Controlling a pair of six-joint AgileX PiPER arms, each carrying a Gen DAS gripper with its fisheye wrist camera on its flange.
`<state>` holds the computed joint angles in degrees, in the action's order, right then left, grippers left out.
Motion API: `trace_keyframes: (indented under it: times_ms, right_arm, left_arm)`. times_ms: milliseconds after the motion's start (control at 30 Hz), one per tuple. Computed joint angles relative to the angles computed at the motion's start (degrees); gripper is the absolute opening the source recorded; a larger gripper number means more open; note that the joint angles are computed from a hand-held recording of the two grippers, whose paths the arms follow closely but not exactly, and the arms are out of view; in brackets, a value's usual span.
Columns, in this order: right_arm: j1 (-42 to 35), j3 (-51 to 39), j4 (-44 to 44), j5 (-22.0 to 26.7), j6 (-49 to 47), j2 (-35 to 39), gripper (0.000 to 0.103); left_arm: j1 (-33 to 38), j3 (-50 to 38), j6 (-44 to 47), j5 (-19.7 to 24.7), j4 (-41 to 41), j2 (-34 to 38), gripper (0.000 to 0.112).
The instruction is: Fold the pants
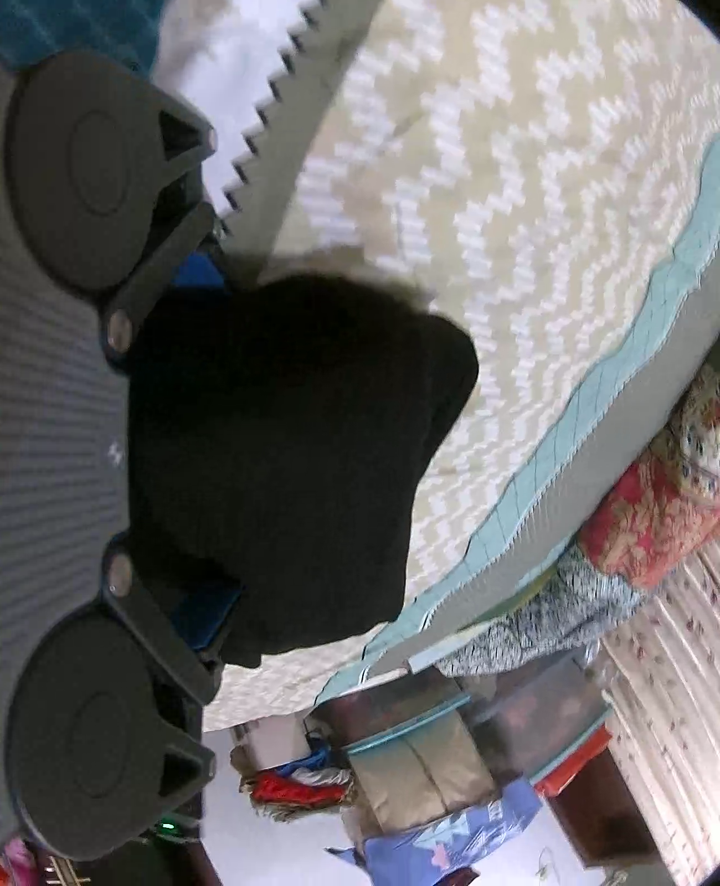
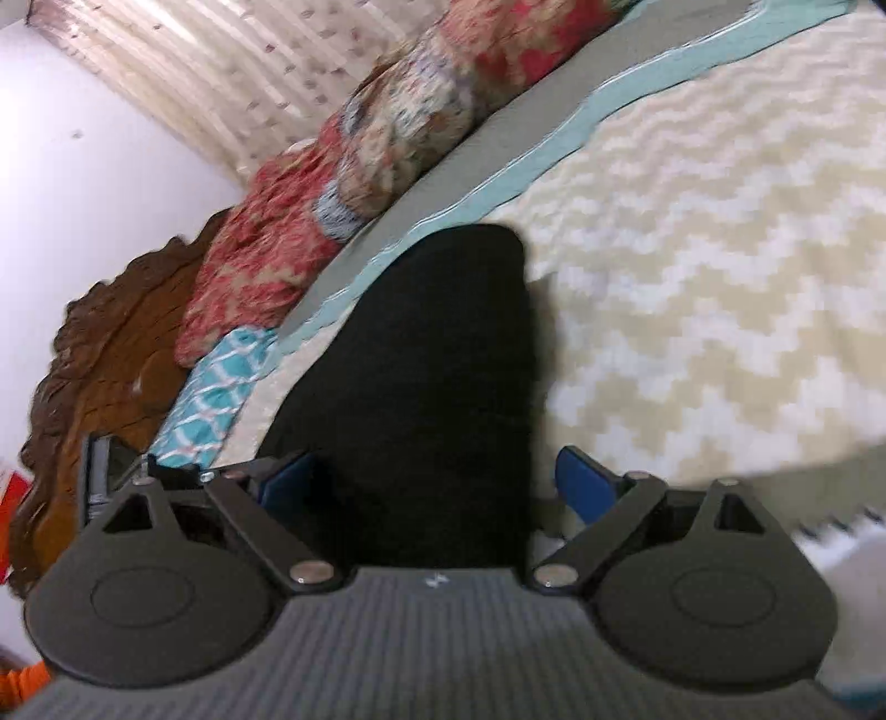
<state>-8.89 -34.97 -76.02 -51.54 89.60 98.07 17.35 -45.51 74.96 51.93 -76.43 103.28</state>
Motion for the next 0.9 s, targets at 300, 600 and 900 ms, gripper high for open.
trace_keyframes:
  times_ms: [300,600,900]
  right_arm:
    - [5.2,-6.4,-0.9,4.2,1.8,-7.2,0.054]
    - [9.4,-31.4,13.9,16.1,-5.2,9.6,0.054]
    - [9.7,-41.3,-1.1,26.9,16.6,20.7,0.070]
  left_arm:
    - [-2.1,-8.1,-3.1,3.9,-1.3,-3.8,0.055]
    - [-15.2,-47.6,-27.0,-15.0,16.7,14.7,0.067]
    - [-21.7,-58.6,-55.9,-23.1,46.2,26.7,0.078]
